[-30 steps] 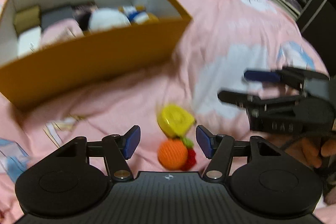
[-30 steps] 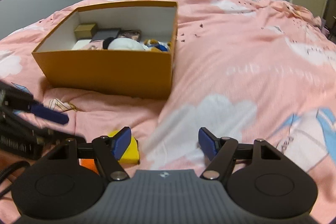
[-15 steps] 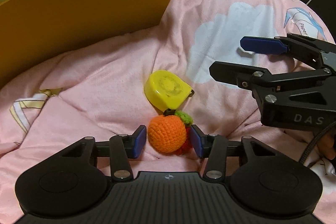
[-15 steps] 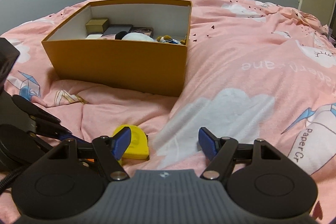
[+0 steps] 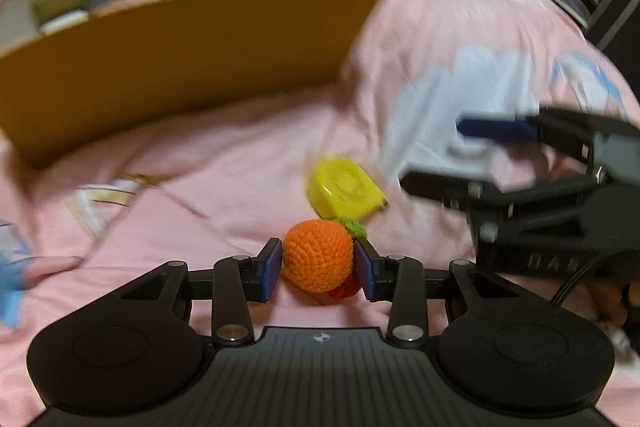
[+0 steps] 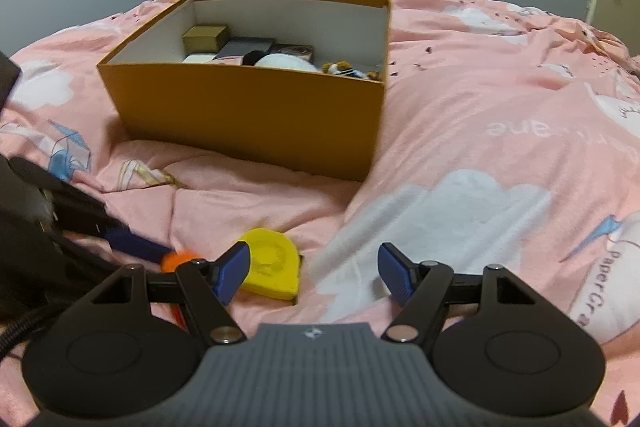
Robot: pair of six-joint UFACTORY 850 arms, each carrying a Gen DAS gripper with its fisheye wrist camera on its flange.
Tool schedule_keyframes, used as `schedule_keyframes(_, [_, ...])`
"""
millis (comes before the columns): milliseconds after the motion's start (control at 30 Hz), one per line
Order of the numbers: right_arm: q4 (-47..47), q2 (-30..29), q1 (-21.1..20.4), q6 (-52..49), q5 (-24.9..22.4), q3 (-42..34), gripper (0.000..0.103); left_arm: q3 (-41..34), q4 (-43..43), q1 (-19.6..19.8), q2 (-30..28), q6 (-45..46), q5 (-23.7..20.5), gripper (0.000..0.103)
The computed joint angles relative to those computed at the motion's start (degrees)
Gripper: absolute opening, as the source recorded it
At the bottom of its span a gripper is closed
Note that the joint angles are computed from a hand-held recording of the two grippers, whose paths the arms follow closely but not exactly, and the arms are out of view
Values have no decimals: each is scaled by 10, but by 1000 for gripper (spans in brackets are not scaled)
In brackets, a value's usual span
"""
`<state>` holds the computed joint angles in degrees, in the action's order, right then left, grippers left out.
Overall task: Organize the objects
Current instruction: 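Move both tools to the orange crocheted fruit and yellow tape measure, then grasp the orange fruit with the left tool while the right tool grasps the tape measure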
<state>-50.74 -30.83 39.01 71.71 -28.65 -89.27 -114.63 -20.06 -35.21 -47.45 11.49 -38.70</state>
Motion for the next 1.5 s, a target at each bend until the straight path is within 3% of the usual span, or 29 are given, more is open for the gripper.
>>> schedule_keyframes(100, [52,-6,-5,-57,18,-10,71,13,40,4,12,-56,30,44])
schedule_keyframes(300, [256,-40,-27,-226,27,-59,63,-27,97,7,-18,-139,19,44])
schedule_keyframes(500, [410,-69,-47,-332,20,-88,64,-34,77,14,-30,-143,16,45])
schedule_keyframes(733, [485,-93,-54,-393,7,-112,64,-41,64,17,-38,-138,6,45])
schedule_keyframes(1067, [473,-104,-51,-390,-3,-126,61,-41,47,22,-41,-130,3,45])
schedule_keyframes(1133, [458,-100,-49,-379,-1,-122,61,-37,45,22,-39,-127,8,45])
schedule_keyframes(1167, [445,-96,-47,-370,2,-118,53,-31,43,23,-36,-125,13,45])
schedule_keyframes(1500, [352,-56,-35,-303,26,-84,54,-4,11,23,-7,-76,52,45])
